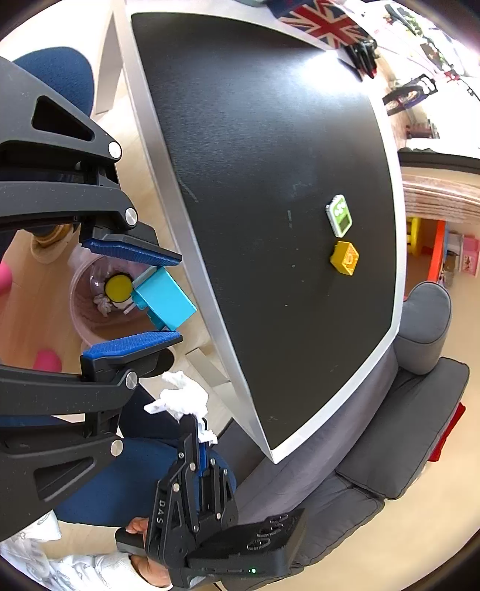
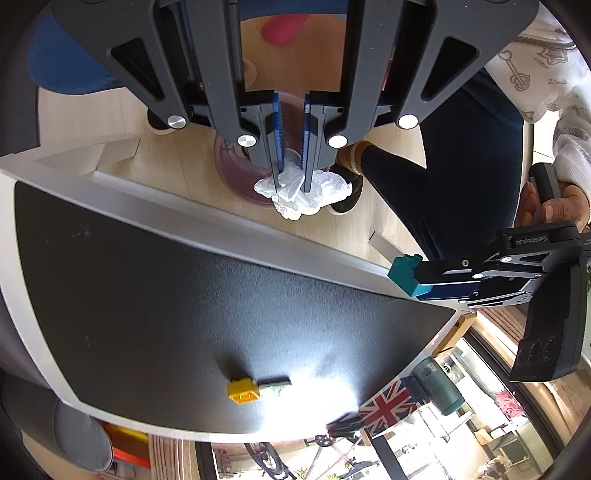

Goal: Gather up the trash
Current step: 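Carry both items over the pink bin while the right gripper opens to drop the tissue, then open the left gripper to drop the teal block into the pink bin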

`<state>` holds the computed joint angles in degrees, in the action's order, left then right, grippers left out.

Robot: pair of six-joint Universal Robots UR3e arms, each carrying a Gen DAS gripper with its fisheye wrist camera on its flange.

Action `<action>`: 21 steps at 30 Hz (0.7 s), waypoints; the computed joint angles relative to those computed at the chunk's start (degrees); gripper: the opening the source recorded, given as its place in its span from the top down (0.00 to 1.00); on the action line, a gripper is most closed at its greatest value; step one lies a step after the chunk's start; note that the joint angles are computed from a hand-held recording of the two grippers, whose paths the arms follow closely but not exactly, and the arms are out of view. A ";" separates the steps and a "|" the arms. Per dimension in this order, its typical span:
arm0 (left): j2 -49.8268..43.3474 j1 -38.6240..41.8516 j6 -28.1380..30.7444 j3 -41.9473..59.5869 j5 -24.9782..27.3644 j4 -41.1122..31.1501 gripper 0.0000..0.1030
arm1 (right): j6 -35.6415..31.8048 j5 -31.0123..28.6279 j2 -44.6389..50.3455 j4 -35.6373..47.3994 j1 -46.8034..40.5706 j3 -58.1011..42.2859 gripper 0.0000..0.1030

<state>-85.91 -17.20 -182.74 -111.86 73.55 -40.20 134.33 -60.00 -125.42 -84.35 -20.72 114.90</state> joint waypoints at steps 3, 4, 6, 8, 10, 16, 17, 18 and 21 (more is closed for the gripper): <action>0.73 0.25 -0.19 -1.19 -0.44 0.02 0.65 | 0.31 -0.43 0.25 -1.06 0.88 1.24 0.89; 0.83 0.29 -0.21 -1.35 -0.51 0.00 0.65 | 0.71 -0.60 0.59 -1.76 1.23 1.42 0.89; 0.88 0.35 -0.29 -1.60 -0.69 0.09 0.65 | 1.25 -1.20 1.20 -2.62 1.86 1.70 0.87; 0.69 0.35 -0.32 -1.47 -0.74 0.05 0.65 | 1.61 -1.42 1.46 -3.10 1.89 1.97 0.63; 0.64 0.34 -0.32 -1.39 -0.81 -0.07 0.65 | 1.45 -0.71 1.41 -2.84 1.17 1.97 0.30; -0.12 0.09 -0.06 -0.93 -1.03 -0.66 0.65 | 1.99 -0.02 0.24 -2.50 -0.84 1.65 0.07; -0.26 -0.09 -0.05 -0.88 -1.05 -0.74 0.65 | 2.29 -0.08 0.09 -2.47 -1.08 1.44 0.07; -0.44 -0.22 0.01 -0.82 -1.12 -0.85 0.65 | 2.65 -0.07 0.15 -2.78 -1.01 1.34 0.06; -0.95 -0.49 0.19 -0.59 -1.35 -1.11 0.65 | 2.69 0.15 -0.20 -2.64 -2.11 1.19 0.06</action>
